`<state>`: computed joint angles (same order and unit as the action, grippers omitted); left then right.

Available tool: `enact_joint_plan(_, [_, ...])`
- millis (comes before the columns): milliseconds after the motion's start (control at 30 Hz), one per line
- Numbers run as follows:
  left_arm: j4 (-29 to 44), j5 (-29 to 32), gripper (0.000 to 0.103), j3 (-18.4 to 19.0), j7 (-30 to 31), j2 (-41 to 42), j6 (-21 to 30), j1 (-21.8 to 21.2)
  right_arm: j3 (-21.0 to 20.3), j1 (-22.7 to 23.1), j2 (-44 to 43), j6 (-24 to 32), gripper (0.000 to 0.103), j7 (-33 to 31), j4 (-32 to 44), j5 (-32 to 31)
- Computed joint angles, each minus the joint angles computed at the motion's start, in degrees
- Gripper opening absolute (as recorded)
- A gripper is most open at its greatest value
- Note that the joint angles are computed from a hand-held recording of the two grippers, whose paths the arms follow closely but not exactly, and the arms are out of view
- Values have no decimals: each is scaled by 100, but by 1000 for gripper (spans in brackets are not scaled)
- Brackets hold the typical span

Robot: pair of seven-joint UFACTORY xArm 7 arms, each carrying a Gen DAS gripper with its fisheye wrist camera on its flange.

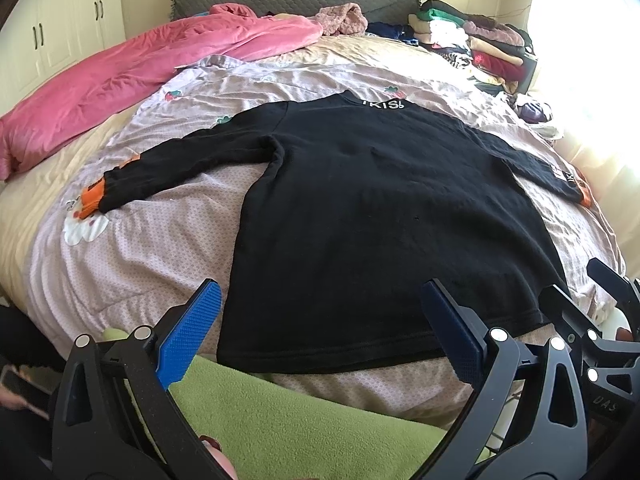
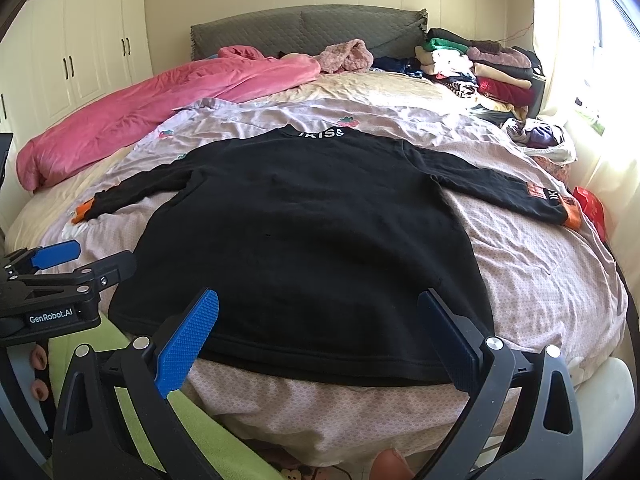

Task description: Fold small clothes

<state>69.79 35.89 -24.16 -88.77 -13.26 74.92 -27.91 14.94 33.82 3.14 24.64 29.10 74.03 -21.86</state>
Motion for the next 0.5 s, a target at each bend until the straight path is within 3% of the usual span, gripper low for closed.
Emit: enact_joint_plan(500, [64, 71, 94, 81, 261, -153, -203, 196, -48, -7, 243, 148, 99, -343, 472, 239])
